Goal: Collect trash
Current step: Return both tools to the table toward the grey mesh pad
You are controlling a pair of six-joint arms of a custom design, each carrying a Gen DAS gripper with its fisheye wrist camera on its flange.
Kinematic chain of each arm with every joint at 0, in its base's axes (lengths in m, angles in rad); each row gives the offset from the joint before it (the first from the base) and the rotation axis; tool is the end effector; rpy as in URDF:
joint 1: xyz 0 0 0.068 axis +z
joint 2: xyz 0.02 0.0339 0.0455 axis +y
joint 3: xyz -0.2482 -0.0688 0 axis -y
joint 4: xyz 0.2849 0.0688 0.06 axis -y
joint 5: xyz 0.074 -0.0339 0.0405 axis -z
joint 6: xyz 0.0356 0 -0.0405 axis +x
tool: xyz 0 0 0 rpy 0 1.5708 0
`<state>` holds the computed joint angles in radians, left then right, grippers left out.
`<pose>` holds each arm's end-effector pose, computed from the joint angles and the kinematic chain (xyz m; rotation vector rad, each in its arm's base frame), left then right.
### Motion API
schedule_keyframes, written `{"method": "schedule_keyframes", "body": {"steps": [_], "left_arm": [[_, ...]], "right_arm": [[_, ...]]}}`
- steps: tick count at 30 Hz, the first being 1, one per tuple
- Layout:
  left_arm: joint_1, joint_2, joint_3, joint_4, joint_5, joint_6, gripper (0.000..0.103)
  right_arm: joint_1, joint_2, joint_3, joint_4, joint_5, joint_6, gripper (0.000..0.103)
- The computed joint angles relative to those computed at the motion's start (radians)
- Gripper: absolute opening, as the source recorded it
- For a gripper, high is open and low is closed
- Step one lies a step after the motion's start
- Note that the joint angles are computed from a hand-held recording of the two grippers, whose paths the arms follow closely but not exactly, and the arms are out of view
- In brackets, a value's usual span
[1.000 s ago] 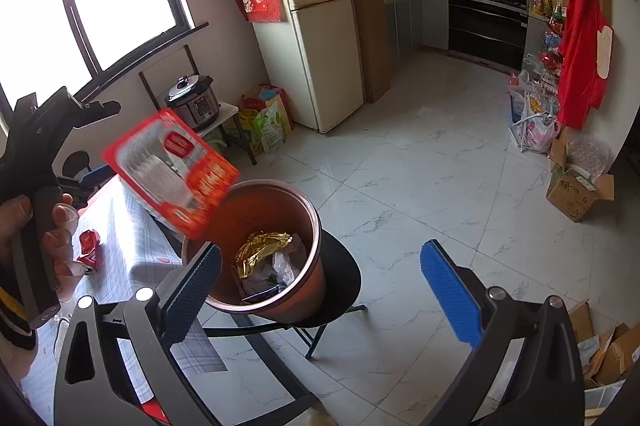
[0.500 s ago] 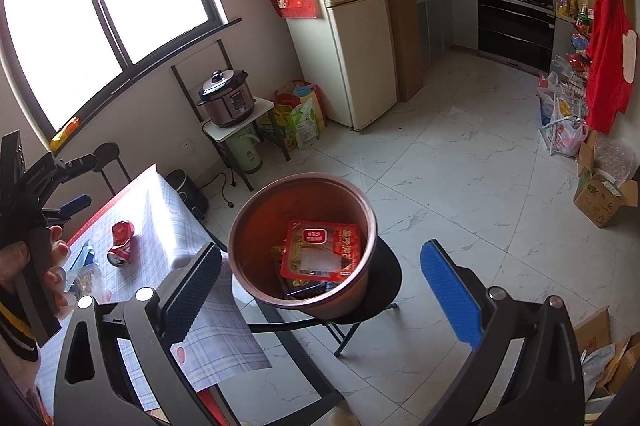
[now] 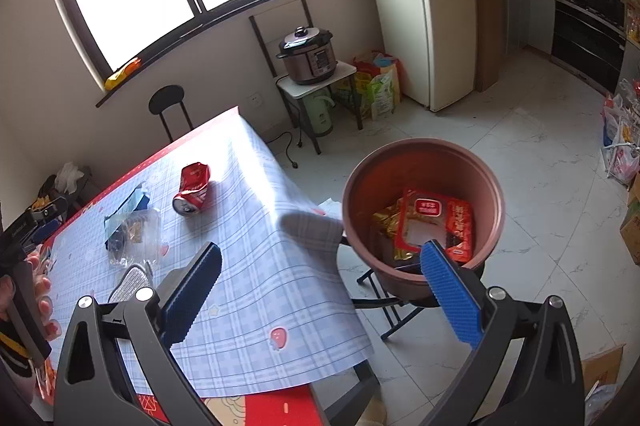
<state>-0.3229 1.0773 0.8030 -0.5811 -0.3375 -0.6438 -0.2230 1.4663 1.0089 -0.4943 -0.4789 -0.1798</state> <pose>0.2536 -0.0724 0.2315 -0.5253 2.3051 -0.0539 0.3328 -0.0586 0.2024 -0.1363 2.4176 0.4230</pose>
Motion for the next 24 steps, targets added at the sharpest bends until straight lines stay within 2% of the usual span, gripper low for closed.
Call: {"method": "schedule_keyframes", "body": {"steps": [4, 7, 12, 18, 20, 21, 24], "left_arm": [[0.099, -0.248, -0.169, -0.104, 0.015, -0.008, 0.098], [0.174, -0.398, -0.267, -0.187, 0.080, 0.004, 0.098], [0.234, -0.568, -0.396, -0.269, 0.166, 0.013, 0.098], [0.327, -0.583, -0.470, -0.250, 0.263, 0.068, 0.095], [0.383, -0.570, -0.487, -0.223, 0.323, 0.100, 0.082], [0.413, -0.550, -0.492, -0.206, 0.359, 0.125, 0.079], [0.441, -0.459, -0.495, -0.123, 0.432, 0.208, 0.080]], "right_arm": [[0.101, -0.009, -0.038, 0.014, 0.034, 0.033, 0.098], [0.173, -0.002, -0.055, 0.025, 0.061, 0.064, 0.098], [0.271, 0.033, -0.046, 0.021, 0.093, 0.106, 0.098], [0.369, 0.064, -0.037, 0.016, 0.141, 0.155, 0.098], [0.389, 0.082, -0.027, 0.007, 0.156, 0.175, 0.098], [0.397, 0.090, -0.021, 0.003, 0.161, 0.183, 0.098], [0.412, 0.102, -0.012, -0.002, 0.183, 0.213, 0.098]]}}
